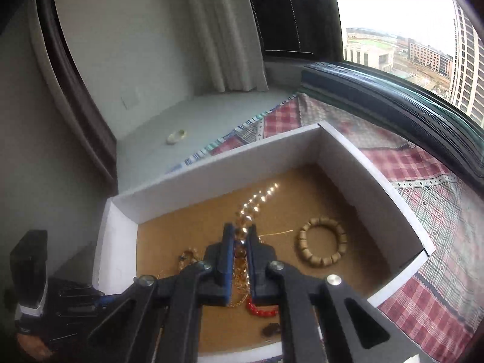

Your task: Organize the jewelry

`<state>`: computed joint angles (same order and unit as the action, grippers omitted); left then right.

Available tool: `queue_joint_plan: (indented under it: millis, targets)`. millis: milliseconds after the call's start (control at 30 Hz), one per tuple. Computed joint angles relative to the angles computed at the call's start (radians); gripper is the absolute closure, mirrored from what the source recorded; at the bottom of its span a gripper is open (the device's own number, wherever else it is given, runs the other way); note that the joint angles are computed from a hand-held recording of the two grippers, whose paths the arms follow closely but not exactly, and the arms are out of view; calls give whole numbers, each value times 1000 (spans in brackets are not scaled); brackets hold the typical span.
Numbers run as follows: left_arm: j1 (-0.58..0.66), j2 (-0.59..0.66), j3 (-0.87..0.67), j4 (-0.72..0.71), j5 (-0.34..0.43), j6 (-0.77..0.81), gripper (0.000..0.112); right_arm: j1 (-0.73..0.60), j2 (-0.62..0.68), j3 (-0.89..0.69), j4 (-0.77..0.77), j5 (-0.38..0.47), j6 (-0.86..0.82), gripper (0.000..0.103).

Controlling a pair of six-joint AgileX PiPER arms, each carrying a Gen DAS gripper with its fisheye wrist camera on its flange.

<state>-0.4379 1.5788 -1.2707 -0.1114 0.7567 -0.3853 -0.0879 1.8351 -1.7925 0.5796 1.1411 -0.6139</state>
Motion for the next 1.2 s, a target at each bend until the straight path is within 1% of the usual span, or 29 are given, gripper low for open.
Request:
queue_joint_plan:
  millis: [67,100,133,167,200,233,267,300,333,367,400,433,467,500,533,600,667,767,833,900,1067,1133,1200]
  targets:
    - [-7,16,-5,28,-9,-25,102,38,31,-2,-36,-35,18,95]
    - [-20,26,-12,72,-7,-62,101,51,43,3,-43,-50,26,95]
    - [-34,32,-19,121,-1,-100,88,63,56,4,-45,-59,31,93]
    - [-44,42,-31,164,3,-130,64,73,70,6,-41,-62,26,92]
    - [-59,38,-27,217,1,-173,54,83,79,10,-43,-67,23,92]
    - [-77,29,-19,284,-2,-229,43,94,76,26,-61,-85,30,86]
    - [-99,20,-13,355,0,-283,40,103,61,53,-75,-112,34,82]
    - [-118,14,-10,412,6,-319,38,104,40,86,-84,-141,33,70]
    - [-135,11,-10,465,17,-356,31,101,15,119,-94,-170,31,56]
    - [-155,7,-10,519,34,-400,22,98,-13,153,-103,-200,26,49]
    - [-175,3,-9,579,49,-448,19,93,-44,189,-110,-229,13,41]
    - [-200,-5,-2,638,59,-498,13,89,-75,223,-120,-257,1,39]
    - [-225,-11,-1,695,75,-545,11,88,-106,253,-139,-284,-1,39]
    - [-250,-12,-4,745,100,-587,11,88,-131,279,-158,-307,-1,34]
    - [-270,-8,-18,784,131,-619,11,83,-160,308,-169,-321,-6,25]
    - [-297,-9,-30,836,166,-684,11,62,-206,346,-165,-325,-33,19]
    - [-316,-13,-41,849,211,-734,11,40,-240,369,-157,-307,-52,19]
    - [-356,-10,-45,913,279,-840,11,9,-287,403,-147,-290,-68,19]
    - [-363,1,-65,895,318,-857,11,-3,-310,423,-152,-292,-66,19]
    - [-359,5,-78,867,328,-842,11,-5,-319,426,-165,-279,-55,19]
    - [-369,31,-110,863,376,-807,11,-3,-341,442,-178,-254,-46,19]
    - [-362,31,-111,844,376,-794,10,-3,-348,452,-170,-248,-42,19]
    - [-344,22,-102,810,358,-781,10,-5,-352,462,-164,-236,-34,19]
